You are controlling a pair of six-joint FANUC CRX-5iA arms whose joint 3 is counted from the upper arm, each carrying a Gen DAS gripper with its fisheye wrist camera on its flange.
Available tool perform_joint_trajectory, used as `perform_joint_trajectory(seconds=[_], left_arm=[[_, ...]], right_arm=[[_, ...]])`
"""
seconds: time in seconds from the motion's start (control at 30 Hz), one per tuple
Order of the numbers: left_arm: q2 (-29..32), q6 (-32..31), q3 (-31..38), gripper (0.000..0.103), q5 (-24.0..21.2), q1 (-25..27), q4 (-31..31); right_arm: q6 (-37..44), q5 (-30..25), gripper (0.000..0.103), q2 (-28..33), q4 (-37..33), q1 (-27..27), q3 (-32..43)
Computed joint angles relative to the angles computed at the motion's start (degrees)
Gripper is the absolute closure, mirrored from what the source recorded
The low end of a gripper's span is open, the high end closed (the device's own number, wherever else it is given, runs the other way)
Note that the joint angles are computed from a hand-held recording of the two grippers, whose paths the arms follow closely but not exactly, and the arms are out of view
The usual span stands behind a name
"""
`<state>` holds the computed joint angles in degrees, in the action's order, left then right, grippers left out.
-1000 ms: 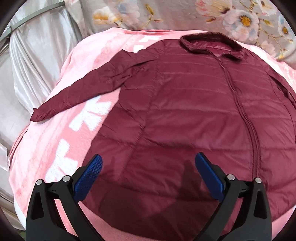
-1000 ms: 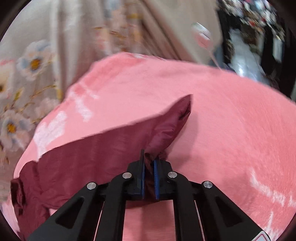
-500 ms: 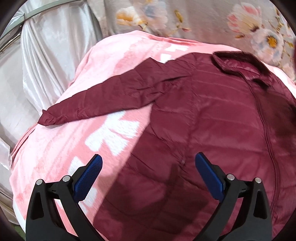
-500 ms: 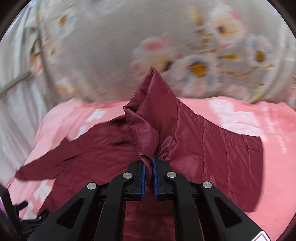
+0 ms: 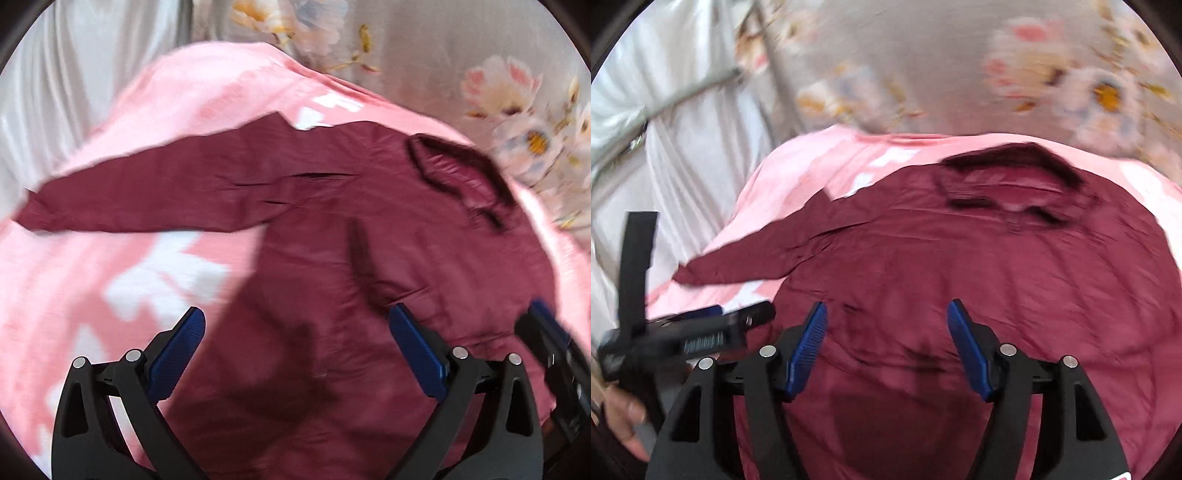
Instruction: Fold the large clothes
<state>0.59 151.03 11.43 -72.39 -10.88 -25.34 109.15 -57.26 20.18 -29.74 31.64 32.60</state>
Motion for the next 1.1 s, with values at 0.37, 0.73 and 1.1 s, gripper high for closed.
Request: perform_joint_trajectory(seconds=[0.37,0.73,1.1], left_arm=[[3.4,-13.3,-9.8,0.061,23.7,10.2,30.9],[2.1,-11.6,-4.6,0.099,21.1,11.8,20.9],[5.8,-11.3,-5.1,0.1,17.8,11.2,18.6]], right_arm=[[-26.8,-1.7,0.038,6.1,6.1,-10.9,4.8],[-40.7,-8.4,0.073,22.1,0.7,-16.9,25.7],[-34.3,1.7,0.103,17.8,11.8,-13.5,18.8]])
